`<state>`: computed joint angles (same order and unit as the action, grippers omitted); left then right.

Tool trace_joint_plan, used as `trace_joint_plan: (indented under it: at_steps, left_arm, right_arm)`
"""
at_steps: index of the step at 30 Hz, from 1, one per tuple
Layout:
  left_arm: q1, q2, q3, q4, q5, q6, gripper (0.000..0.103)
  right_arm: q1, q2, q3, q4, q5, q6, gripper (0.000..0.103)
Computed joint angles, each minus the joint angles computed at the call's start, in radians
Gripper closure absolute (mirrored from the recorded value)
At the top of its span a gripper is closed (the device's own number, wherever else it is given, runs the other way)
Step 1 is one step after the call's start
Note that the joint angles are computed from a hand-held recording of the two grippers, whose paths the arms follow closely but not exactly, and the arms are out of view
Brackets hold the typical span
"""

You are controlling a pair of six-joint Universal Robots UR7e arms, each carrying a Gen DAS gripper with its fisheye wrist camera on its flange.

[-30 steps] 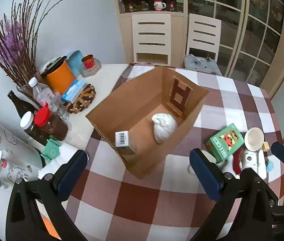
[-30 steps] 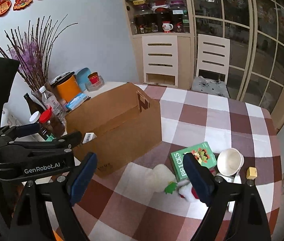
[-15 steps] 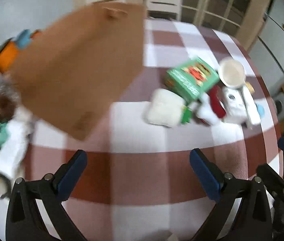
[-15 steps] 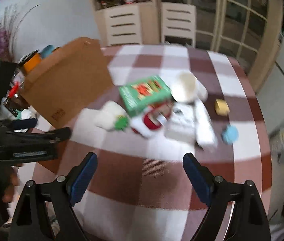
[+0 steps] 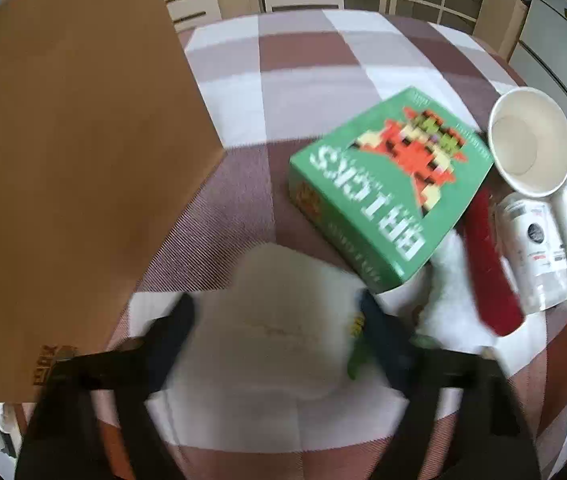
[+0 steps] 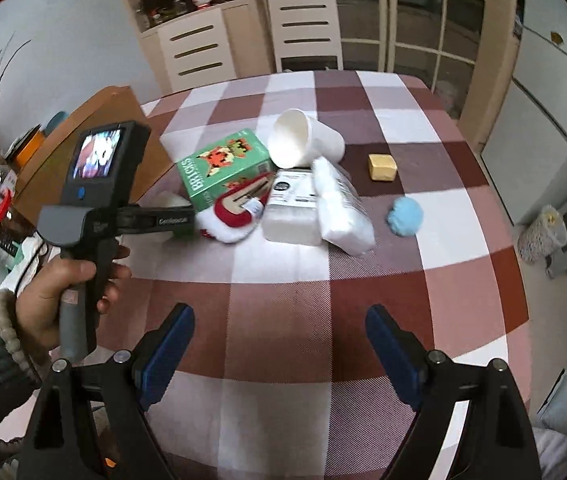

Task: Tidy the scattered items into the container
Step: 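Grasp the white fluffy pad with the left tool while the right tool grasps the blue pompom, then carry the fluffy pad and blue pompom over the cardboard box with both tools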

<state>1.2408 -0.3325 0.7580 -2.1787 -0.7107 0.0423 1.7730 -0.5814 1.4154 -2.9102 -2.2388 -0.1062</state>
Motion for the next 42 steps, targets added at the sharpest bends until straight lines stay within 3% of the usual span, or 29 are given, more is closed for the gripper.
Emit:
trace_joint_plan:
  at_steps: [3, 7, 10, 12, 17, 19, 20, 21, 22, 24, 27, 30, 35, 39, 42]
  left_arm:
    - [-0.001, -0.061, 0.1, -0.015, 0.011, -0.031, 0.065]
    - [-0.004, -0.186, 0.303, -0.037, 0.009, -0.059, 0.066]
    - [-0.006, -0.229, 0.382, -0.077, 0.035, -0.059, 0.048]
    - [-0.002, -0.221, 0.362, -0.038, 0.047, -0.086, 0.015]
    - [0.008, -0.202, 0.32, -0.008, 0.042, -0.116, 0.012]
    - [0.012, -0.2, 0.313, -0.017, 0.03, -0.12, 0.012]
    - [0.014, -0.201, 0.313, -0.027, 0.02, -0.12, 0.014]
    - [0.016, -0.205, 0.315, -0.034, 0.008, -0.12, 0.019]
    - [0.018, -0.21, 0.319, -0.037, -0.011, -0.121, 0.023]
    - [0.017, -0.227, 0.34, -0.054, -0.045, -0.115, 0.046]
    - [0.012, -0.247, 0.372, -0.051, -0.046, -0.114, 0.047]
    - [0.021, -0.297, 0.43, -0.064, -0.121, -0.131, 0.048]
    - [0.037, -0.395, 0.527, -0.063, -0.211, -0.203, 0.049]
    - [0.016, -0.464, 0.595, -0.073, -0.174, -0.244, 0.049]
    - [-0.028, -0.486, 0.597, -0.049, -0.043, -0.286, 0.049]
  right_arm:
    - [-0.02, -0.011, -0.003, 0.008, 0.006, 0.026, 0.013]
    - [-0.06, -0.002, -0.046, -0.035, -0.021, -0.014, 0.013]
    - [-0.099, 0.042, -0.148, 0.004, -0.076, -0.032, 0.013]
    - [-0.126, 0.083, -0.241, 0.084, -0.081, -0.03, 0.013]
    - [-0.177, 0.19, -0.435, 0.209, -0.1, 0.027, 0.015]
    - [-0.187, 0.215, -0.47, 0.217, -0.101, 0.028, 0.027]
    - [-0.188, 0.225, -0.473, 0.189, -0.106, 0.006, 0.041]
    - [-0.186, 0.233, -0.472, 0.149, -0.118, -0.029, 0.077]
    - [-0.184, 0.237, -0.472, 0.142, -0.129, -0.048, 0.077]
    - [-0.186, 0.229, -0.462, 0.16, -0.123, -0.051, 0.077]
    - [-0.19, 0.18, -0.376, 0.157, -0.086, -0.028, 0.077]
    - [-0.183, 0.123, -0.273, 0.151, -0.046, -0.013, 0.077]
    - [-0.135, 0.064, -0.113, 0.108, 0.013, -0.083, 0.077]
    - [-0.087, 0.062, -0.089, 0.096, 0.068, -0.13, 0.077]
    - [-0.046, 0.08, -0.131, 0.097, 0.121, -0.173, 0.077]
